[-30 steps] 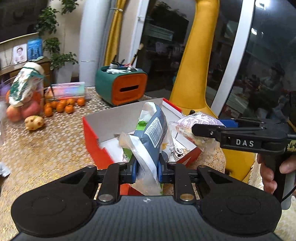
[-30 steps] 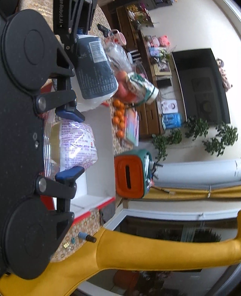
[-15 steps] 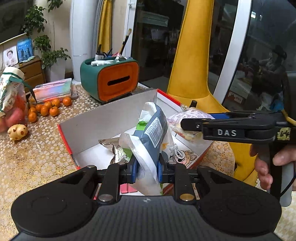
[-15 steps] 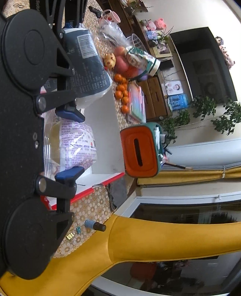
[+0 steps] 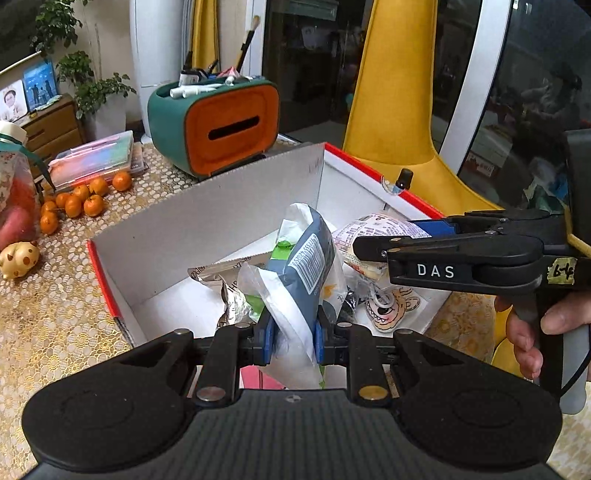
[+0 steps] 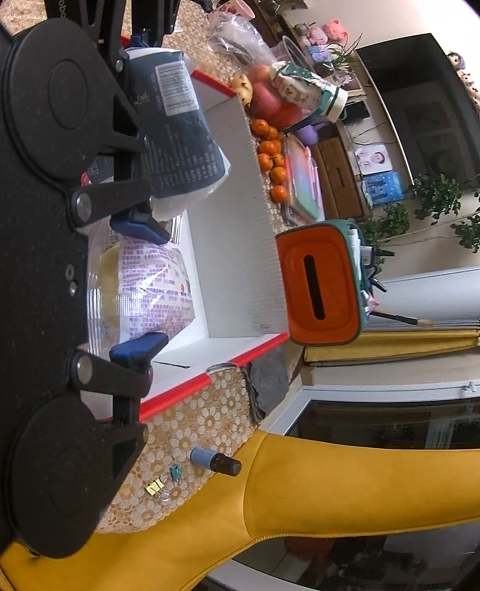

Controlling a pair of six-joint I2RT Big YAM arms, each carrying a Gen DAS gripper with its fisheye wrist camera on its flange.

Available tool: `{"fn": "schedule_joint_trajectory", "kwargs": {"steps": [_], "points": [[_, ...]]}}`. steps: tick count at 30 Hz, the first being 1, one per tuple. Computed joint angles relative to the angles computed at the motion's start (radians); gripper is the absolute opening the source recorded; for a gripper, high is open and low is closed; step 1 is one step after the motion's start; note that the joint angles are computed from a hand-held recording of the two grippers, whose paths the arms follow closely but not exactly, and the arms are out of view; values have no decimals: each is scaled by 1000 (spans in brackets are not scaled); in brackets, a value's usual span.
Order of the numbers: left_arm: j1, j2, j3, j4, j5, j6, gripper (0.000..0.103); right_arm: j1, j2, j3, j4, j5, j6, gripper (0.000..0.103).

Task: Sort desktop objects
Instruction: 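Carry the tissue pack and snack bag with both tools over the red box, then open both tools to drop the tissue pack and snack bag into the box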

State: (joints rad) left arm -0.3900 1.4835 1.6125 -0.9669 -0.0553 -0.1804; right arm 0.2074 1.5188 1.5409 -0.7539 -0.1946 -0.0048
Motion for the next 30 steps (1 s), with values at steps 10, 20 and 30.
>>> {"fn": "schedule_joint_trajectory", "kwargs": {"steps": [10,20,30], "points": [[10,45,21,-30,25,-2,19,5,24,3,-6,12,-32,53],[17,65,36,-50,37,14,20,14,36,8,-22,24,-33,55],[35,50,15,-40,71,-21,24,27,18,-14,-5,50,-54,70]]}}
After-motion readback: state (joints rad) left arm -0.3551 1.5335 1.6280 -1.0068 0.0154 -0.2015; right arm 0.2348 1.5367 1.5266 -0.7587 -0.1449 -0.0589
